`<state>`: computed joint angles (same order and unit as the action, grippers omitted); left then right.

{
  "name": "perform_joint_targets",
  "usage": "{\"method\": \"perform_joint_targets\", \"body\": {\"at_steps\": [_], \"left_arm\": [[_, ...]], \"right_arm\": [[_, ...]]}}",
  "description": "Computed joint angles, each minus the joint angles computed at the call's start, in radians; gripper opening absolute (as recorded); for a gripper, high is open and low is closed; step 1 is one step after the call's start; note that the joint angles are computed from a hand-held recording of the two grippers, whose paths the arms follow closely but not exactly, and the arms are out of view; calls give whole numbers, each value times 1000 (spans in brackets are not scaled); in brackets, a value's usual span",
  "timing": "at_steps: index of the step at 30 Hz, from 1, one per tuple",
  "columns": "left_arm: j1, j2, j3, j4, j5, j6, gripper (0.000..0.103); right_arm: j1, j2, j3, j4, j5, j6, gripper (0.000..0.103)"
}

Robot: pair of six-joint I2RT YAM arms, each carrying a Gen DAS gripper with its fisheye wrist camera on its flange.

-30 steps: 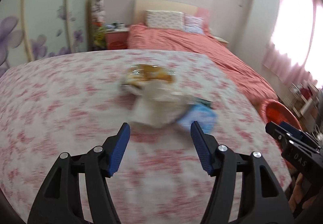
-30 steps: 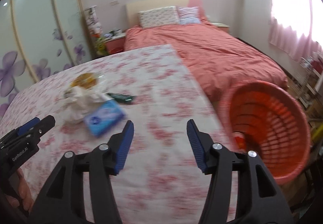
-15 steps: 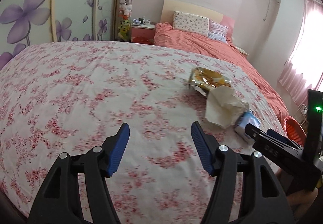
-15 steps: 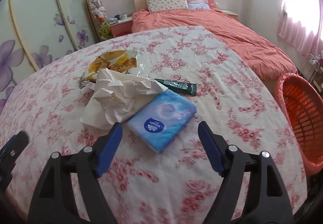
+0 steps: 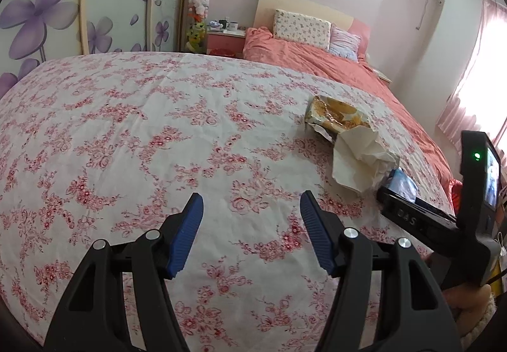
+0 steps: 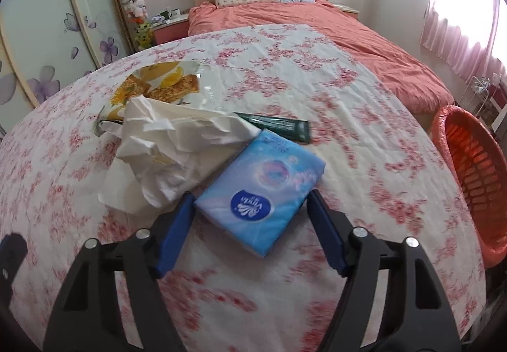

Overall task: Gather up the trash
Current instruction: 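Reach the right tool to the blue tissue pack and grasp it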

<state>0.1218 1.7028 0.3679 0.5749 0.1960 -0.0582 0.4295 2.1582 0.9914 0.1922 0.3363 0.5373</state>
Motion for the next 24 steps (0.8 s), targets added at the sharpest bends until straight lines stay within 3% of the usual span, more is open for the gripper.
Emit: {"method": "perform_joint_targets", "body": {"at_steps": [4,6,8,13,17,24], "left_arm": [[-37,3,2,3,-15,-8,63],[-61,8,7,2,-23,-15,63],[-88,7,12,-8,-30,-26,63],[-148,-7,15,-19,-62,-36,63],[-182,0,38,-34,-70,-46,63],[-276,58,127,-60,-76,-91,63]], "right_arm": [[-44,-53,-97,53,-4,-16,64],[-78,-83,-147,104,-59,-10,70],[-94,-94,-153,109,-80,0,75],[-97,-58,-89,60,-65,-10,74],[-112,-53,-105,71,-77,-40,51],[-190,-165,-299,213,-92,-84,50]]}}
